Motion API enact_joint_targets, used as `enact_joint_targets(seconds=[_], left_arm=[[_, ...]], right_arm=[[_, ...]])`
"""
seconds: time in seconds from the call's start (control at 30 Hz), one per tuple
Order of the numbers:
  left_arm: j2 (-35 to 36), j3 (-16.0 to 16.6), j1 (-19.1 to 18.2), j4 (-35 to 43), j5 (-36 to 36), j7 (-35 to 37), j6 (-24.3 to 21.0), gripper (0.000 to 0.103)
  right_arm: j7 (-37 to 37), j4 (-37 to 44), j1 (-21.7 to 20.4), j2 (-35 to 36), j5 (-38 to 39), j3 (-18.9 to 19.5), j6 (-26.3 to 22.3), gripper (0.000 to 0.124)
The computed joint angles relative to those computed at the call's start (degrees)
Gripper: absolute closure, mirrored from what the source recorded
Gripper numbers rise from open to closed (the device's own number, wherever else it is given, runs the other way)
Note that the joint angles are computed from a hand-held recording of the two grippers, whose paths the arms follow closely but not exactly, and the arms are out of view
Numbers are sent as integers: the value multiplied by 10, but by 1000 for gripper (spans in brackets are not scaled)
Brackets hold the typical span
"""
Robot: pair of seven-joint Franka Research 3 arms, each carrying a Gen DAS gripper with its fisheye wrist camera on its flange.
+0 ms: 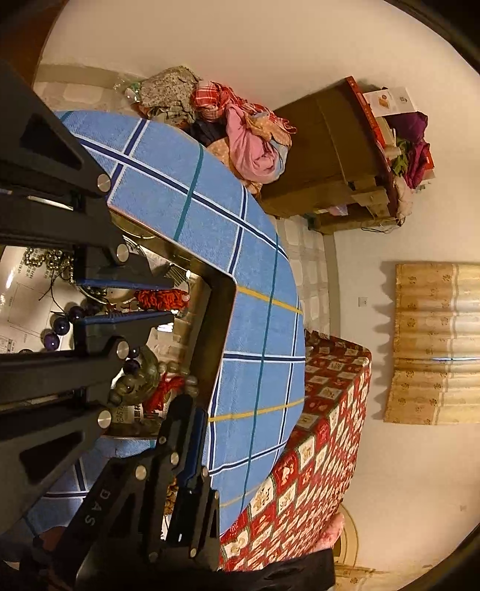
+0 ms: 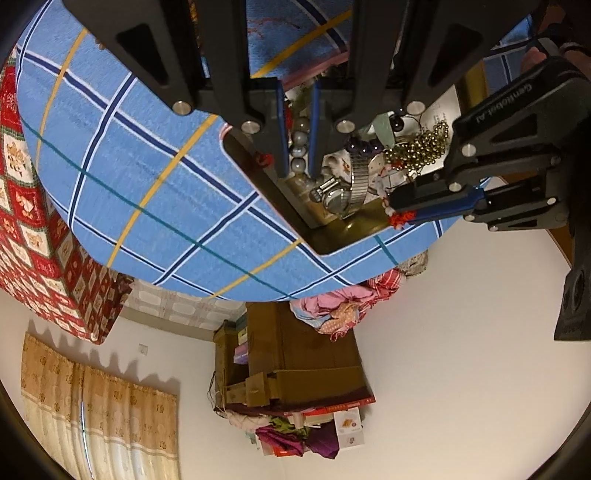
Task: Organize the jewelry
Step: 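Carry the red tassel and grey bead strand into the tin with both tools and open them, then withdraw both tools from the tin toward the wooden beads and pearls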
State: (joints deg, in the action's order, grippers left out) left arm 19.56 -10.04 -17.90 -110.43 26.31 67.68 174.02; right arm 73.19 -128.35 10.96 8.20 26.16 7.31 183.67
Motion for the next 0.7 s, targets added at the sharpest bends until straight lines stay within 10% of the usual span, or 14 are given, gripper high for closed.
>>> enact_joint_targets(seconds=[0.1, 0.17, 0.43, 0.7], left_arm=[[-9, 37, -32, -4, 37, -42, -3, 70], [-14, 79, -64, -7, 84, -97, 8, 36], [-16, 85, -63, -4, 161, -187, -10, 34], [-25, 72, -42, -15, 190, -231, -15, 34]], right_arm=[[-37, -10, -41, -10, 49, 48, 12, 75], [-52, -16, -53, -14, 72, 65, 26, 69], [3, -28, 11, -20, 29, -4, 28, 69], [-6, -31, -29, -18, 31, 42, 33, 69]])
